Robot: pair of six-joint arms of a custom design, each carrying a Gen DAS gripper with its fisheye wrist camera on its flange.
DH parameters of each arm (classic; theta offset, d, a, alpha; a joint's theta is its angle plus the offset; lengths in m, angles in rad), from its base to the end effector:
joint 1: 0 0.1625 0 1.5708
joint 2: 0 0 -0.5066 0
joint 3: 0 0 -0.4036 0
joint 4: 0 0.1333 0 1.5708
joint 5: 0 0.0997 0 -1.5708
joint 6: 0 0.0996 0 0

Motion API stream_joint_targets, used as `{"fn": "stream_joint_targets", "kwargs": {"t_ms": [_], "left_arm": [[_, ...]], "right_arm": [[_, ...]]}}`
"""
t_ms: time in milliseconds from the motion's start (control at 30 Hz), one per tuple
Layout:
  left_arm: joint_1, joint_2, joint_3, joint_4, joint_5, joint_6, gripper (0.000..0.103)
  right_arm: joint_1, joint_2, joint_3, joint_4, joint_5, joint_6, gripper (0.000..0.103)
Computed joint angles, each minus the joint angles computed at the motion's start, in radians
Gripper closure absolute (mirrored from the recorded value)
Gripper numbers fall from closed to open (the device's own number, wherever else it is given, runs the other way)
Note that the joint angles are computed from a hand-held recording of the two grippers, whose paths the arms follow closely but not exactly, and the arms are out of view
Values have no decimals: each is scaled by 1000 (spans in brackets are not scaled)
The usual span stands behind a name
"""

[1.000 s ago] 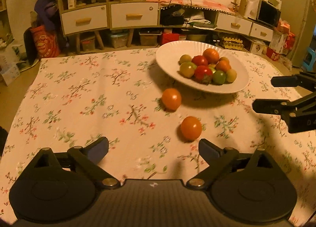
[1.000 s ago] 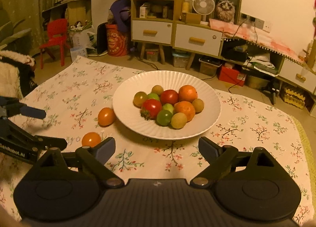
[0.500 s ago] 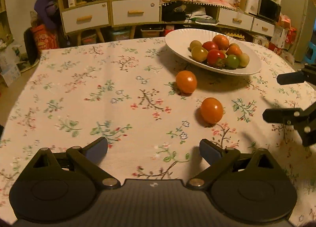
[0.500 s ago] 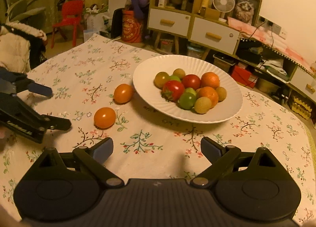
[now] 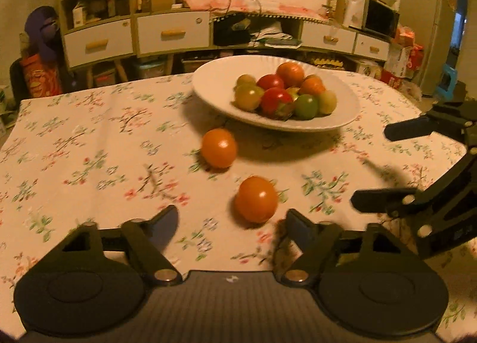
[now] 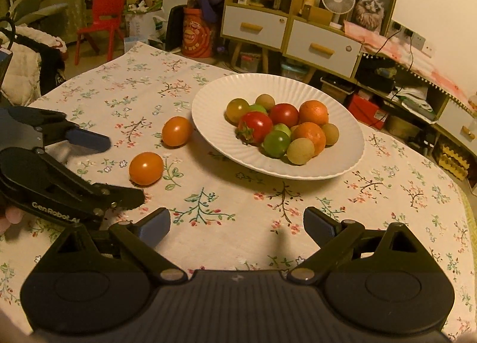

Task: Organize fruits
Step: 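Grasp an orange tomato with the left tool while the right tool grasps the other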

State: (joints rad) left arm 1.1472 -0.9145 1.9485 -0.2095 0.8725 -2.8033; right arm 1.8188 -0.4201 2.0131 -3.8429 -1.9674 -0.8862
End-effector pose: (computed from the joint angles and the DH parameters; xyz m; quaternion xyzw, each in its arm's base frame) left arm -0.0232 -0.5316 0.0933 0.2096 0.8586 -0.3558 0.3037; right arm 0.2365 -0.5476 -0.0432 0.4412 -0.8150 0.2518 0.2788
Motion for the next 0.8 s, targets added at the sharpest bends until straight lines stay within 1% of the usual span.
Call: {"fn": "stream_joint_targets", "kwargs": {"t_ms": [33, 67, 100, 167, 200, 233, 333, 400, 567, 667, 733, 800], "left_arm": [[1, -1, -1, 2, 13, -3, 39], [2, -1, -3, 5, 25, -6, 48], [3, -1, -6, 10, 33, -6, 52], [2, -1, -7, 16, 39, -1, 67], [3, -2, -8, 23, 44, -1, 71], [4, -5, -10, 35, 51, -7, 79], [5, -11, -18, 67, 50, -33, 79], [-2, -18, -15, 73, 17, -32, 80], [-5, -38, -22, 120, -48, -36, 80], [-5, -57, -14, 131, -81, -4, 80], [-3, -71, -10, 139, -90, 2, 80], [4, -86, -7, 152, -85, -8, 80]], "right_arm": [[0, 0, 0, 1, -1, 2, 8], [-1, 0, 0, 1, -1, 2, 8], [-1, 1, 0, -1, -3, 3, 8], [-1, 2, 2, -7, -3, 5, 8], [-1, 3, 3, -10, -2, 9, 8], [-1, 4, 2, -14, 1, 12, 8], [3, 16, -4, -39, 1, 47, 8], [5, 21, -8, -39, 4, 79, 8], [14, 56, -24, -78, 8, 90, 8], [20, 78, -43, -82, 9, 153, 10], [26, 97, -62, -90, 1, 178, 12], [33, 117, -81, -101, -4, 200, 14]]}}
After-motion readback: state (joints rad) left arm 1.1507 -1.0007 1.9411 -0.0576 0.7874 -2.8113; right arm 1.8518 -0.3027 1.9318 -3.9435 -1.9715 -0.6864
